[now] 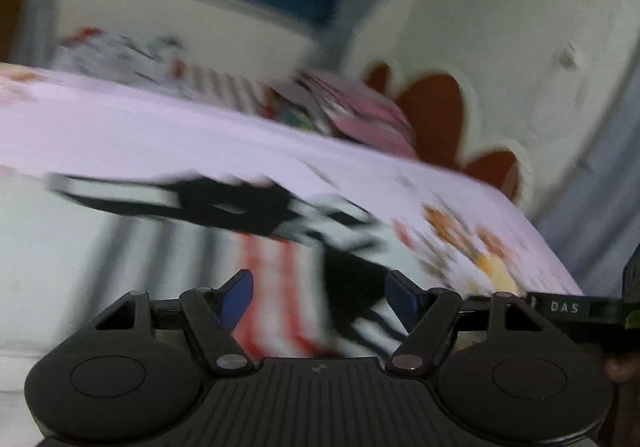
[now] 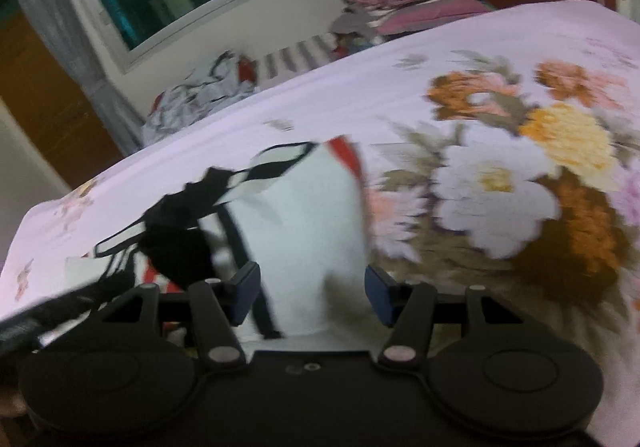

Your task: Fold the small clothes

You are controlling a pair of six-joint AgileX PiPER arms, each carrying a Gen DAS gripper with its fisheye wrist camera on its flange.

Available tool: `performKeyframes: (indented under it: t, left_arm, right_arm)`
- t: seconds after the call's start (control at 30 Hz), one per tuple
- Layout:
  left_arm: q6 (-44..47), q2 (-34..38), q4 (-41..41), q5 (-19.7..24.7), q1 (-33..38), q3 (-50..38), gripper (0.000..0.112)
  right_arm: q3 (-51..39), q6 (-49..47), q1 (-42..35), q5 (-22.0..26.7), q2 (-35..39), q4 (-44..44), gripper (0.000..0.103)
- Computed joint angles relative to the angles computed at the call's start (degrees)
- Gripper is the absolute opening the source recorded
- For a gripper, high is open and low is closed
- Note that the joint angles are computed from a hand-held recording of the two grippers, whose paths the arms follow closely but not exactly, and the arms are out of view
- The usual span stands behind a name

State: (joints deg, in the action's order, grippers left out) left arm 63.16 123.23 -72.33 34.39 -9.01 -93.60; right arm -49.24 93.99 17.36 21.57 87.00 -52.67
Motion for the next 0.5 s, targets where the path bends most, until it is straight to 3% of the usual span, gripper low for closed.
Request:
performKeyframes:
  t: [0.07, 0.13, 0.23, 0.37, 0.5]
  left_arm:
    - [-0.1, -2.4, 3.6, -5.3, 2.6, 3.0, 0.071]
    - [-4.7, -2.8, 10.4, -7.2, 5.0, 3.2, 0.057]
    - [-12.8, -1.7, 20.8, -5.7, 8.4, 1.3, 0.055]
    - [-22.4, 1.5, 34.2, -1.3, 8.6, -2.5, 0.036]
    - [-20.0, 0.8, 36.5, -3.6, 7.4, -0.8, 0.036]
  right_arm:
    - [-3.2, -1.4, 0.2, -2.0, 3.6, 0.4, 0.057]
    - [-6.6, -2.6, 0.4, -2.6, 7.0, 0.6, 0.057]
    - [-9.6, -1.4, 0.1, -3.0, 9.9, 0.0, 0.057]
    - [-9.0, 9.4, -0.5, -4.5, 9.5, -9.0, 0.058]
    - [-9.6, 10.2, -0.7, -9.2, 10.2, -11.1, 0.064]
